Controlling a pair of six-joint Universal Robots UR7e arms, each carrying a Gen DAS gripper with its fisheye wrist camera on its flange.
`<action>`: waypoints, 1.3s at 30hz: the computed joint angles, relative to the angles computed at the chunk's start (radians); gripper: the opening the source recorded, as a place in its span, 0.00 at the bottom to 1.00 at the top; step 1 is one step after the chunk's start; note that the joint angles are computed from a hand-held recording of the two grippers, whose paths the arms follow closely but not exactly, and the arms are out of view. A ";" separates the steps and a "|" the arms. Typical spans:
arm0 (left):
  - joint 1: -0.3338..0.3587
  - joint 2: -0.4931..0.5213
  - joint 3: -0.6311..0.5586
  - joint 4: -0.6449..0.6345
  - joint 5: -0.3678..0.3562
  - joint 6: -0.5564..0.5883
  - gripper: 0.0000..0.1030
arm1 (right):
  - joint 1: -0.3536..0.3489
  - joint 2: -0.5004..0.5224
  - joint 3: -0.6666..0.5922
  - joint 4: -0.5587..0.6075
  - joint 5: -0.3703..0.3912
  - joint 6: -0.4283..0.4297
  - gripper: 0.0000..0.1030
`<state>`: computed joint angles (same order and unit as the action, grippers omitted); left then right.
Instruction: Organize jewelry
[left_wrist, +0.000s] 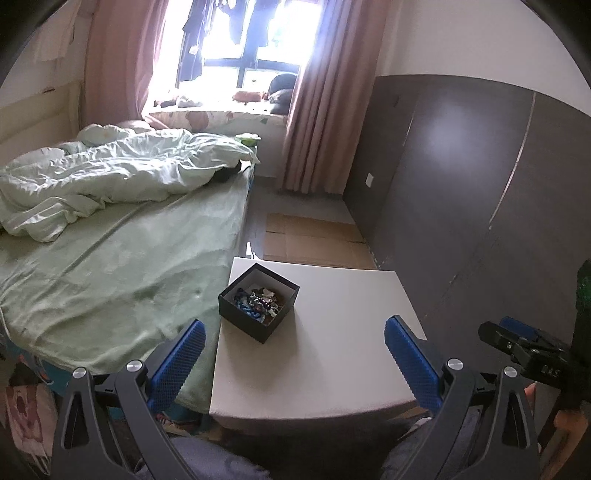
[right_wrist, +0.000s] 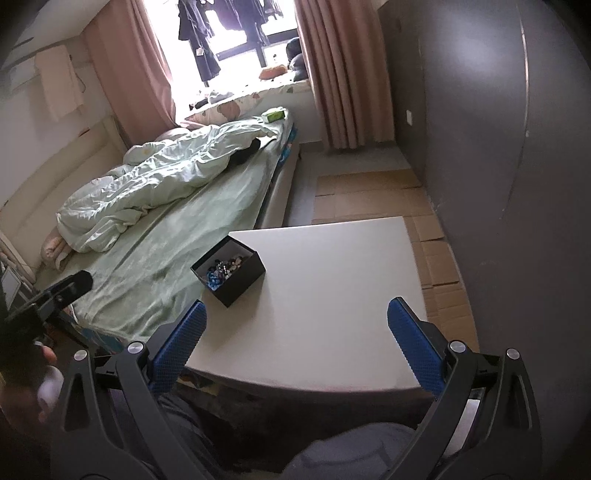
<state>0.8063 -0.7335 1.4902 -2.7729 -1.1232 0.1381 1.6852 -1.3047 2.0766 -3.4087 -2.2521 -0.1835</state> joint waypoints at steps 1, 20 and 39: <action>-0.005 -0.017 0.029 -0.022 0.001 0.008 0.92 | 0.006 -0.001 0.012 -0.016 -0.008 -0.003 0.95; -0.030 -0.149 0.334 -0.324 0.025 0.097 0.92 | 0.046 0.050 0.202 -0.406 -0.050 -0.128 0.95; 0.001 -0.053 0.388 -0.530 0.034 0.235 0.92 | -0.012 0.134 0.239 -0.538 0.009 -0.167 0.95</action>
